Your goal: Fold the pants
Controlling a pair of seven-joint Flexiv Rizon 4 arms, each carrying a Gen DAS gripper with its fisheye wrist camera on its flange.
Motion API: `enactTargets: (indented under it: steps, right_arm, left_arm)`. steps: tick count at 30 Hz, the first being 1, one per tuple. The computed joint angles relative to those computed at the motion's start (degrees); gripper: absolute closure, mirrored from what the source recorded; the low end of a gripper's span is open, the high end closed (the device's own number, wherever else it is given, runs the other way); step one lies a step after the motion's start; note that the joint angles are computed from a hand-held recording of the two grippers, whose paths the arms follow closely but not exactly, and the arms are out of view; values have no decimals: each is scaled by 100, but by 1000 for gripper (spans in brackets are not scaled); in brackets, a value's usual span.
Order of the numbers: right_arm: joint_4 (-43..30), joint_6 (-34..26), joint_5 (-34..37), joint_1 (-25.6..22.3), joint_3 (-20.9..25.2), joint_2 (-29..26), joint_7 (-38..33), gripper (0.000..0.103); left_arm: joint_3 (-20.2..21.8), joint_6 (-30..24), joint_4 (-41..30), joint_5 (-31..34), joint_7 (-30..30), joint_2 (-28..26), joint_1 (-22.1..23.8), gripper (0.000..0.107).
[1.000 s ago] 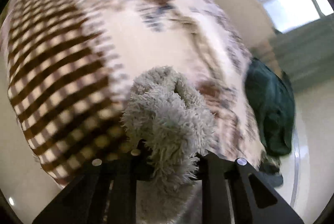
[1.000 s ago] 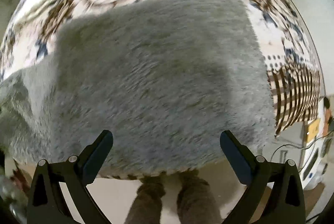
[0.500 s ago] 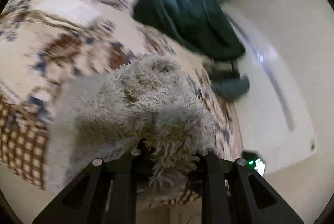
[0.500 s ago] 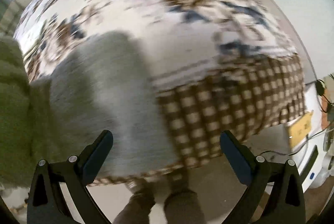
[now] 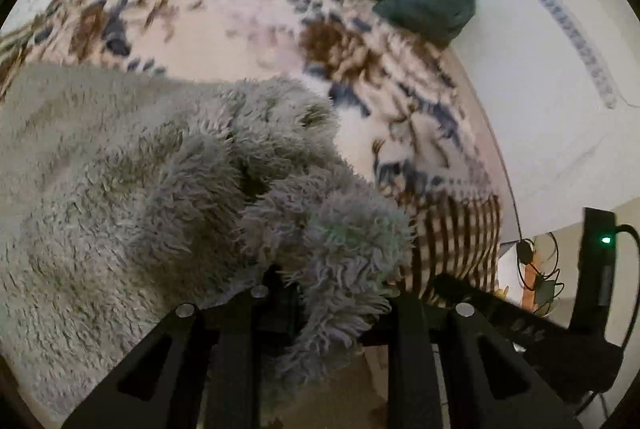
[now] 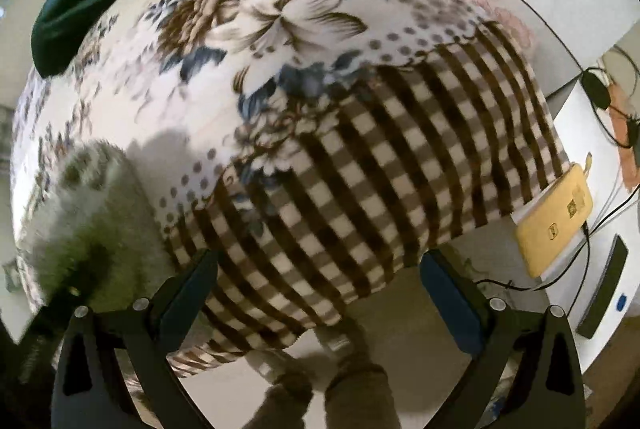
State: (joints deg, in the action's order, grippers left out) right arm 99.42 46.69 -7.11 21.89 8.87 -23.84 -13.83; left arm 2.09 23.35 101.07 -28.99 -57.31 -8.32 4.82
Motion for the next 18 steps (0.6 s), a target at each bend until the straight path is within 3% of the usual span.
enactTargets:
  steps: [1,3,5,8,11,14,18]
  right_arm:
    - [72,182,55,-29,8,31,13,0]
    - [219,748,319,-173,80,64,-80,0]
    - [252,1287,679,-324,210,36,-278,0]
    - [65,1792,1188,-517,460,-104,-699,0]
    - [-384,1825,1501,-607,681,-336,-1210,0]
    - [-1154,1594,1725,-646,923,-780,-1865,0]
    - [-2195,1237,2029,-627,1124,-1455,-2565,0]
  left_arm:
    - [4,-159,-131,120,-131,-13,8,81]
    - [4,-442,-331,160,-203,-25,51,51]
    - [15,-646,-474,143,-153,16,95,31]
    - [44,-498,-621,188,-81,72,116,30]
    - [129,-536,-981,306,-204,-9,259,30]
    - [255,-537,-1350,344,-431,-237,539,30]
    - [416,-374,-1878,892,-810,-732,890,30]
